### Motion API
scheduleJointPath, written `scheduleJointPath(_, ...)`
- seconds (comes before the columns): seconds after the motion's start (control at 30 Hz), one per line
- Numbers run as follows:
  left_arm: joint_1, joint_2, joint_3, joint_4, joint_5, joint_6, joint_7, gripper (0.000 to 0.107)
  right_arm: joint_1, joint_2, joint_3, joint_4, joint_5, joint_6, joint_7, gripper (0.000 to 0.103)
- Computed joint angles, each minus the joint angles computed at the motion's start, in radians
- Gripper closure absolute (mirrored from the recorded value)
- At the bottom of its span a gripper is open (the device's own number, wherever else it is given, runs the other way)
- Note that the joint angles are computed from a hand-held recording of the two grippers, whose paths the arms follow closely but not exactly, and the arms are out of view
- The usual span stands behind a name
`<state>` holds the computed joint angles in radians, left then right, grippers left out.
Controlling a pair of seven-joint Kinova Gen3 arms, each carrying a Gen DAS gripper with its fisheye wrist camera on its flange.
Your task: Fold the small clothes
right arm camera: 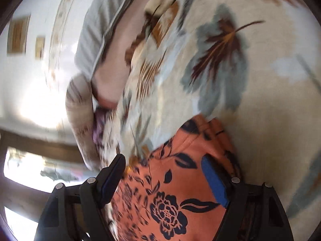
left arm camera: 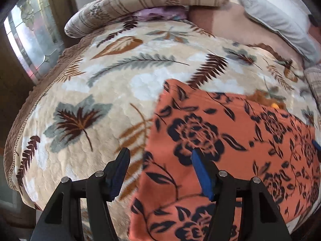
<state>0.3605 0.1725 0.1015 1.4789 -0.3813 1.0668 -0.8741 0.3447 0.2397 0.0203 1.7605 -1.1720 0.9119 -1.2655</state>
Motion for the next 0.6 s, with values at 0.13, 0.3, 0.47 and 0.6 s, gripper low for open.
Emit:
scheduleJointPath(0.13, 0.004, -0.015, 0.018, 0.028, 0.044, -0.008, -0.018, 0.043, -0.138, -0.099, 0.140, 0.040, 0.101, 0.011, -0.012, 0.022)
scheduleJointPath(0.3, 0.032, -0.052, 0.040, 0.071, 0.038, -0.065, 0.000, 0.043, -0.093, -0.330, 0.115, 0.203, 0.206, 0.032, -0.121, 0.022)
scheduleJointPath(0.47, 0.047, -0.057, 0.060, 0.081, 0.066, -0.110, 0.012, 0.043, -0.103, -0.508, 0.140, 0.407, 0.184, 0.061, -0.184, 0.021)
scheduleJointPath(0.6, 0.069, -0.030, 0.068, 0.071, 0.075, -0.116, 0.000, 0.043, -0.179, -0.488, 0.167, 0.512, 0.074, -0.042, -0.169, 0.020)
